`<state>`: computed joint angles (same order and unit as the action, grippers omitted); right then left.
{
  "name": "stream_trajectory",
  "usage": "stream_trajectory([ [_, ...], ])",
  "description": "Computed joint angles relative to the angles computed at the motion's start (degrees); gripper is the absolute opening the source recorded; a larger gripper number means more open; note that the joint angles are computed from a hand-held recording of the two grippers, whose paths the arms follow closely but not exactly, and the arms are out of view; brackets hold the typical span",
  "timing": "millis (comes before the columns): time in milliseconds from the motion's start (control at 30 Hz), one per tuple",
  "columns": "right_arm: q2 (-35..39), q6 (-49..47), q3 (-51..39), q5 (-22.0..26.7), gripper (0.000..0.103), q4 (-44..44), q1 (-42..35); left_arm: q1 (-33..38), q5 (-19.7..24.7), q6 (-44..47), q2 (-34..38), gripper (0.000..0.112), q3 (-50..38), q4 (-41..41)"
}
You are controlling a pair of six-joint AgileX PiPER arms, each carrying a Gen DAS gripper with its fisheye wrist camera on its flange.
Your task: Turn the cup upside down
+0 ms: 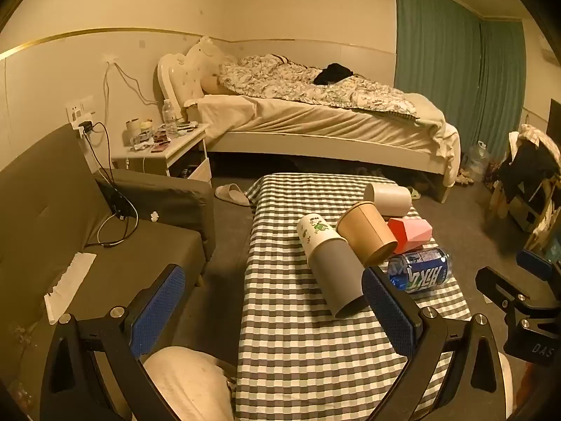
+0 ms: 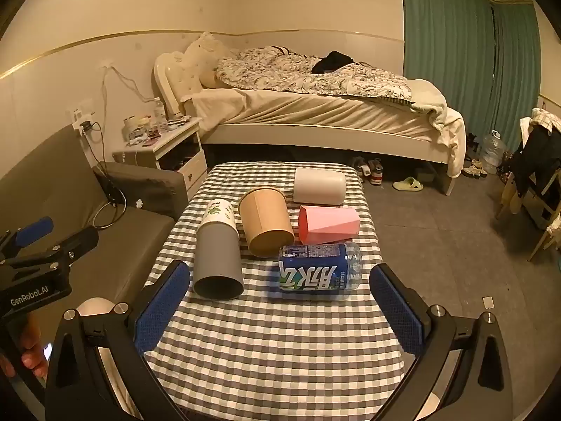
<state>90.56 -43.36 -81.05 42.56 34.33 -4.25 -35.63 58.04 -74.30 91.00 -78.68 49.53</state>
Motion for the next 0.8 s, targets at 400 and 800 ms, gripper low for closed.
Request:
stream_trajectory([
  [400, -1.2, 1.2, 1.3, -0.4, 0.103, -0.7, 1.6, -1.1, 1.1, -1.3, -0.3, 0.103, 0.5, 1.7],
  [800, 0.8, -0.4, -0.9, 1.5, 0.103, 0.2, 0.7, -0.8, 0.6, -1.1, -0.5, 0.103, 0.8, 1.4],
])
